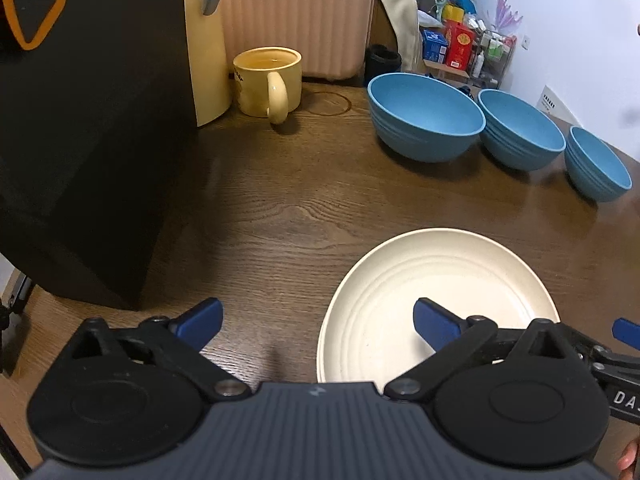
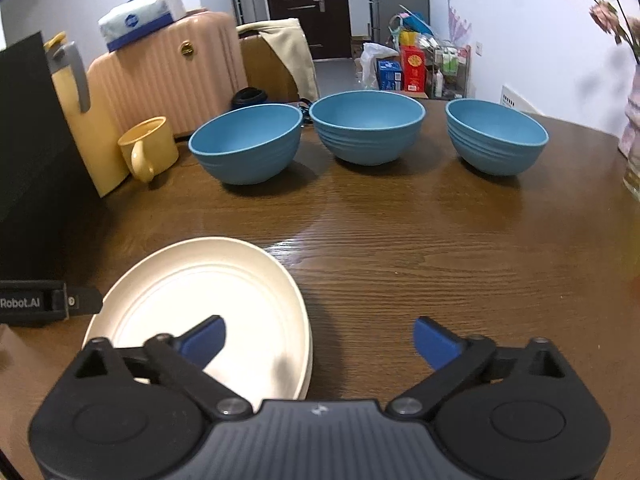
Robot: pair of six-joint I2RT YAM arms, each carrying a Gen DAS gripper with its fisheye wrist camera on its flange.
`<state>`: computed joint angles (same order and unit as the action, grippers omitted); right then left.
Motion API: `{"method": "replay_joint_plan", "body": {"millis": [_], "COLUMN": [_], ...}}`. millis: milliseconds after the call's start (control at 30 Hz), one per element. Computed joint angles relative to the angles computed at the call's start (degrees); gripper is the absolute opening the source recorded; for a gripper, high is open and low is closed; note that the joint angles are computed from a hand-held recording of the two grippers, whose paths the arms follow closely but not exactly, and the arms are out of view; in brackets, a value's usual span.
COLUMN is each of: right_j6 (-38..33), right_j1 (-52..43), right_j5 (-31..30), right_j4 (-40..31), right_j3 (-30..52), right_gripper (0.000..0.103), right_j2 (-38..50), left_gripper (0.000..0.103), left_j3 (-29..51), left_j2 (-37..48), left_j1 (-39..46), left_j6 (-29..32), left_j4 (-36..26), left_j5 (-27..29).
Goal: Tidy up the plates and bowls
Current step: 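Open both tools to release the plate on the stack, then move both open tools away from the plates toward the blue bowls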
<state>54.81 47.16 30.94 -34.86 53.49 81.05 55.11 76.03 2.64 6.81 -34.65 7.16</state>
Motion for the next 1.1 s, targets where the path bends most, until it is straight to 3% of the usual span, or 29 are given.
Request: {"method": "replay_joint_plan", "body": {"millis": [733, 1100], "right_j6": [2.42, -3.48], "right_j1": [-4.60, -9.52], "right_j5": [-1.94, -4.53], "right_j4": [-5.45, -9.07], "right_j3": [4.13, 10.92], "right_gripper": [0.103, 0.103], "right_j2": [-1.61, -1.39], "left_gripper": [0.103, 0.103], "left_j3": [5.77, 13.35], "left_j2": [1.06, 2.79], "left_j1": [0.19, -3.19], "left_j6": [-2.00, -7.59], "left_j4": [-3.89, -6.79], "left_j5": [3.28, 1.29]}}
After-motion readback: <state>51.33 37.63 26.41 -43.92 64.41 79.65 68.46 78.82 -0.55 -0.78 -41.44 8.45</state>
